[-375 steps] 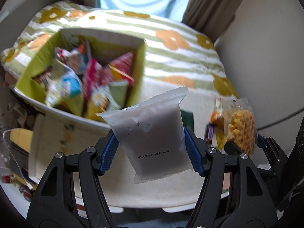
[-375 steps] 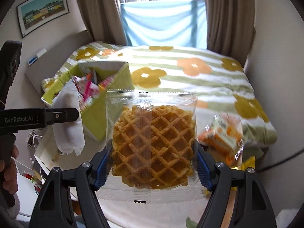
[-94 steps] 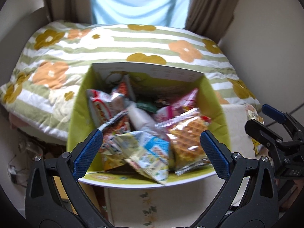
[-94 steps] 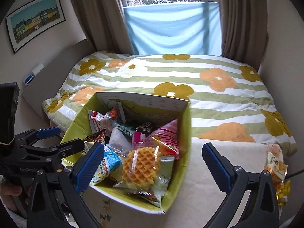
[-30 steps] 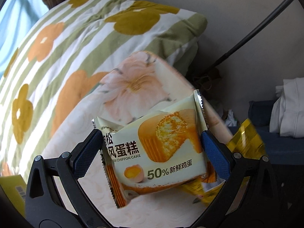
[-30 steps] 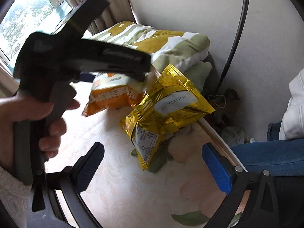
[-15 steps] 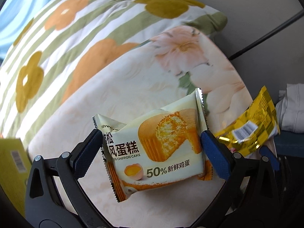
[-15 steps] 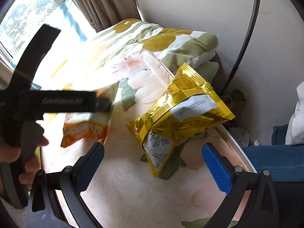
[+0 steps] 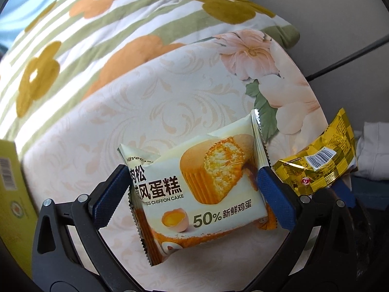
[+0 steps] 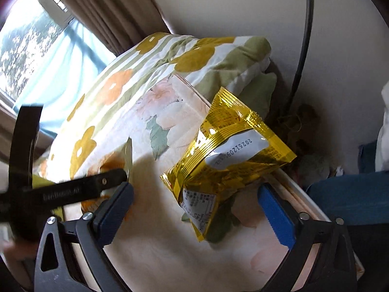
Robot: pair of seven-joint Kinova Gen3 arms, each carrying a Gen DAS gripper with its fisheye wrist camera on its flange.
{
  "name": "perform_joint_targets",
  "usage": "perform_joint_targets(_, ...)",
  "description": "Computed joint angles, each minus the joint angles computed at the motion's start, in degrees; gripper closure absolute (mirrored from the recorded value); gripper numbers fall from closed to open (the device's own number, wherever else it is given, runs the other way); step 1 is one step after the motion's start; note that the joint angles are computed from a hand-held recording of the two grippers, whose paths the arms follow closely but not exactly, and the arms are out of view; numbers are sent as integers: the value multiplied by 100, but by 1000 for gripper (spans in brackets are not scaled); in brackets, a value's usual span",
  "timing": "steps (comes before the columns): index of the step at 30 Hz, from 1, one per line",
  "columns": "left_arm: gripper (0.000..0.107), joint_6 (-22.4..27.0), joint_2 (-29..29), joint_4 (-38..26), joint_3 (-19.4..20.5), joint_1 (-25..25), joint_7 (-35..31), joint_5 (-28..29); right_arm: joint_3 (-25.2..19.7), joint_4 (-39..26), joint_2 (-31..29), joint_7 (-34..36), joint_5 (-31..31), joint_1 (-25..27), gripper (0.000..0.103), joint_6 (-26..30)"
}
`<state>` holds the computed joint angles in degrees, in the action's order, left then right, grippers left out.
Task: Organize snacks
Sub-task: 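Grasp the orange chiffon cake pack with the left tool while the right tool grasps the gold bag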
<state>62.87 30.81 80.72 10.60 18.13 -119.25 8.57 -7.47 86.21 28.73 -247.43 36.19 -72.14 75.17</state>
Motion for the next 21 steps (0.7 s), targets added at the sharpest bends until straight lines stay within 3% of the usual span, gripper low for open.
perform_joint_targets(3, 5, 236, 167, -110, 73, -125, 109, 41, 42, 185, -51, -301, 58, 9, 9, -200)
perform_joint_targets(6, 5, -96, -62, 248, -92, 103, -51, -169, 55, 234, -54, -472, 88, 31, 13, -208)
perform_joint_targets(11, 6, -302, -176, 493, 13, -124, -154, 33, 33, 191, -47, -378, 101, 135, 24, -142)
perform_joint_targets(14, 23, -349, -296, 633, 118, -349, -446, 284, 14, 150, -18, -225, 5, 235, 34, -147)
perform_joint_targets(16, 24, -344, -315, 617, 91, -301, -446, 280, 12, 197, -19, -148, -29, 300, 39, -281)
perform_joint_targets(21, 28, -319, -324, 603, 100, -369, -560, 420, 51, 212, 6, -53, -24, 289, 41, -287)
